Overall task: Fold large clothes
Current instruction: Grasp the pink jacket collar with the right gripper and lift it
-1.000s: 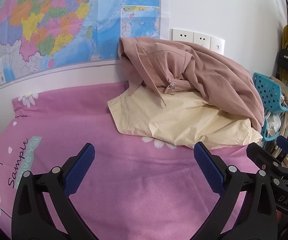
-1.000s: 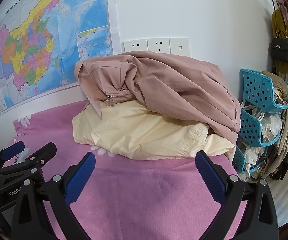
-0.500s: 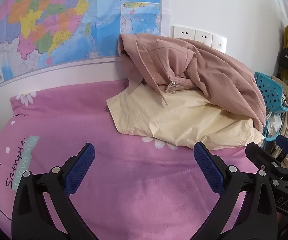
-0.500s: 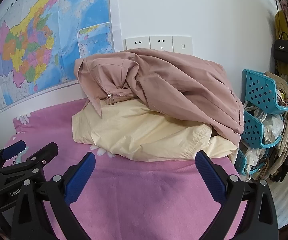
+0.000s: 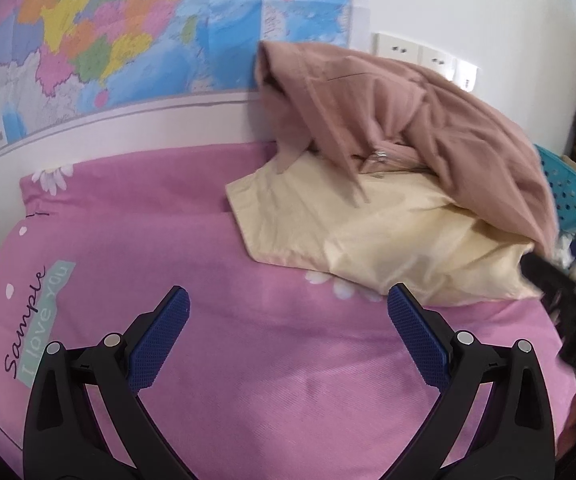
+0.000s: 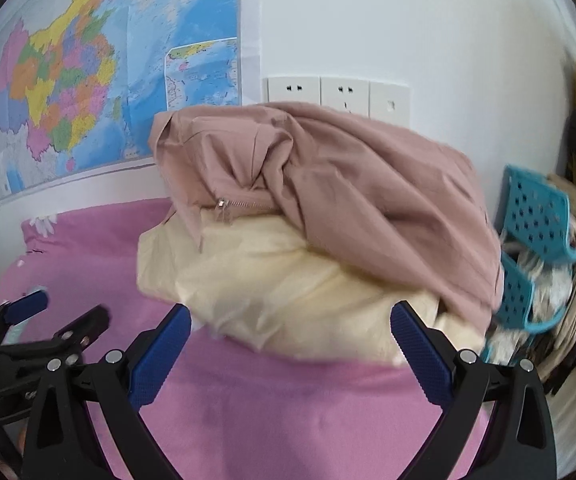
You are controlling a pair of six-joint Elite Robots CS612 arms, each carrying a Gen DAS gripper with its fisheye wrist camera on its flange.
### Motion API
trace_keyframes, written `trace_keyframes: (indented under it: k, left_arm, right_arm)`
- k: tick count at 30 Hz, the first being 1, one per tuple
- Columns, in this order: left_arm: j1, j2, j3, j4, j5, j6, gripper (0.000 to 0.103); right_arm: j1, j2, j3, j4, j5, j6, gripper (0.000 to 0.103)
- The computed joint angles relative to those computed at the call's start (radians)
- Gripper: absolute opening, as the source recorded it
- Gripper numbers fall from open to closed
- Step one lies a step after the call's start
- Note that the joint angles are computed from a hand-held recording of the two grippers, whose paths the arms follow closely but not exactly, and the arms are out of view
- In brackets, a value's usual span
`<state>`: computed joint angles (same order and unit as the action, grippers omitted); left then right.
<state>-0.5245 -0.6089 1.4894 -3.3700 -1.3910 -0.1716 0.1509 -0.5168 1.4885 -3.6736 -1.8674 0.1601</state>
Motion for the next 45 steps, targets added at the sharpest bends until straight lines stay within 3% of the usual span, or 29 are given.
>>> trace_keyframes:
  k: [5, 9, 13, 19, 22, 24, 25, 26, 27, 33, 37, 43, 45]
  left_arm:
    - [0.019, 0.025, -0.061, 0.08, -0.004, 0.002, 0.098]
    - [0.03, 0.041, -0.098, 0.102, 0.012, 0.007, 0.098]
    - [0.041, 0.058, -0.139, 0.131, 0.029, 0.015, 0.098]
    - [0.061, 0.079, -0.184, 0.166, 0.045, 0.016, 0.098]
    - [0.072, 0.091, -0.209, 0.201, 0.041, 0.007, 0.098]
    - [0.078, 0.099, -0.226, 0.229, 0.035, -0.001, 0.098]
    - [0.081, 0.103, -0.235, 0.241, 0.032, -0.002, 0.098]
    - [0.083, 0.105, -0.24, 0.247, 0.029, 0.001, 0.098]
    - [0.085, 0.108, -0.245, 0.253, 0.03, 0.006, 0.098]
    - [0.092, 0.127, -0.29, 0.261, 0.011, 0.074, 0.098]
    - [0.093, 0.153, -0.34, 0.207, -0.003, 0.14, 0.098]
    - [0.101, 0.186, -0.414, 0.117, -0.184, 0.211, 0.098]
    - [0.102, 0.201, -0.451, 0.101, -0.293, 0.229, 0.098]
  right_arm:
    - [-0.013, 0.026, -0.124, 0.097, -0.006, -0.113, 0.097]
    - [-0.017, 0.073, -0.276, 0.184, -0.001, -0.265, 0.097]
    - [-0.023, 0.118, -0.432, 0.28, 0.07, -0.378, 0.097]
    - [-0.01, 0.195, -0.626, 0.425, 0.058, -0.604, 0.094]
    - [-0.011, 0.204, -0.658, 0.501, 0.063, -0.636, 0.064]
    - [-0.015, 0.194, -0.649, 0.53, 0.09, -0.622, 0.034]
    - [-0.017, 0.186, -0.637, 0.529, 0.103, -0.621, 0.029]
    - [-0.014, 0.179, -0.62, 0.502, 0.095, -0.632, 0.019]
    - [-0.012, 0.172, -0.604, 0.472, 0.09, -0.641, 0.015]
    - [-0.032, 0.051, -0.389, 0.18, 0.111, -0.546, 0.013]
    - [-0.06, -0.035, -0.27, 0.018, 0.1, -0.464, 0.013]
    - [-0.09, -0.124, -0.167, -0.105, 0.076, -0.397, 0.012]
    - [-0.098, -0.143, -0.155, -0.111, 0.082, -0.374, 0.012]
